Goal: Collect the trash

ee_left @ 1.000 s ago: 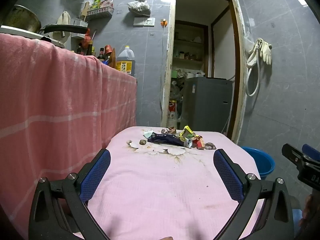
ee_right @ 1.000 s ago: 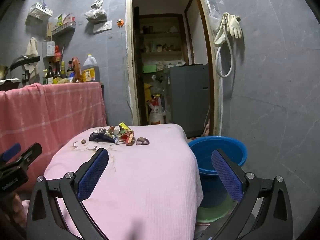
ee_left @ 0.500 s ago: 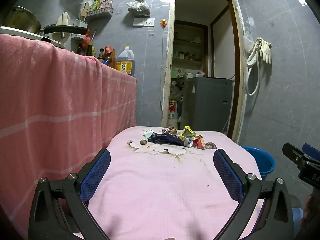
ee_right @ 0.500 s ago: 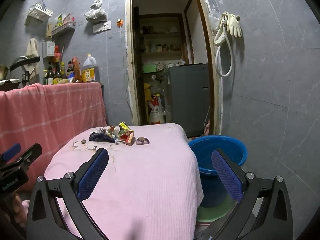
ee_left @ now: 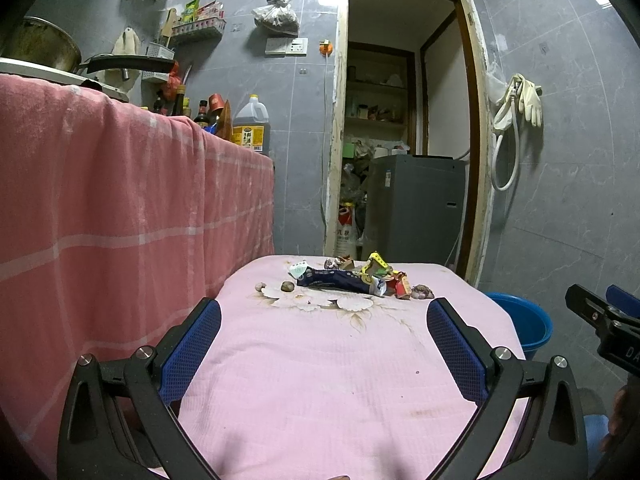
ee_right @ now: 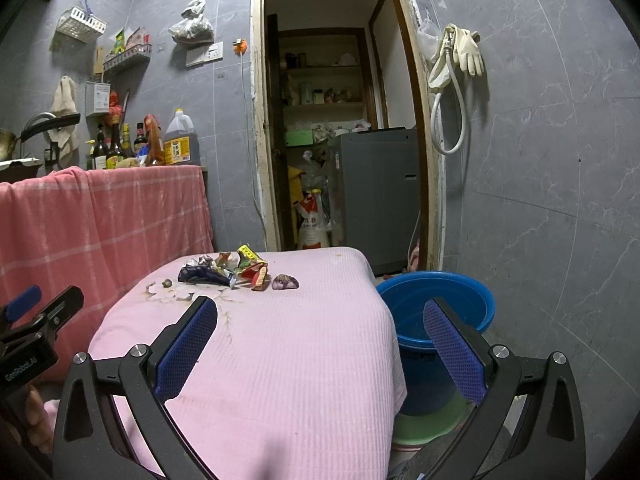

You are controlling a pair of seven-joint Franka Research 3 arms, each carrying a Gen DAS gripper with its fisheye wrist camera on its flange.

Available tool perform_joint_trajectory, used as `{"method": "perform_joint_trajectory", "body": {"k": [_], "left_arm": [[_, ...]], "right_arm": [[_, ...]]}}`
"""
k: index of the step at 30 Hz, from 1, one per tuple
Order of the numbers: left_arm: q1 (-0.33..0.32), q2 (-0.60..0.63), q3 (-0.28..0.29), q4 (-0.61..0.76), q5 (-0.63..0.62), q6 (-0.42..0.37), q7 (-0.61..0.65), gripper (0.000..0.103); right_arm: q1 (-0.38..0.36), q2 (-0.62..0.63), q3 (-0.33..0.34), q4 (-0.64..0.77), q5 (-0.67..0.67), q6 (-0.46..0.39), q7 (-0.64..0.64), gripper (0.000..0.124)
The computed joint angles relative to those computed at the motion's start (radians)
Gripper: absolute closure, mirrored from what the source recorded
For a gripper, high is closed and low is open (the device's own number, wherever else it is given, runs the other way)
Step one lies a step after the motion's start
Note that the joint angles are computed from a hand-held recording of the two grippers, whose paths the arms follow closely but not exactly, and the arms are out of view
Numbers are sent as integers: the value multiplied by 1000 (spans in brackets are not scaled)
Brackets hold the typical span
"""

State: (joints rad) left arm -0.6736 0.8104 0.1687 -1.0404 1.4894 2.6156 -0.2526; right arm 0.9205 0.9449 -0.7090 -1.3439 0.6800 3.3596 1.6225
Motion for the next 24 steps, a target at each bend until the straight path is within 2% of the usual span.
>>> {"method": "perform_joint_trajectory", "body": {"k": [24], "left_arm": [[-4, 1, 0, 3, 0, -7, 7, 2]], "right_arm": [[-2, -9, 10, -8, 10, 4, -13, 21]]}}
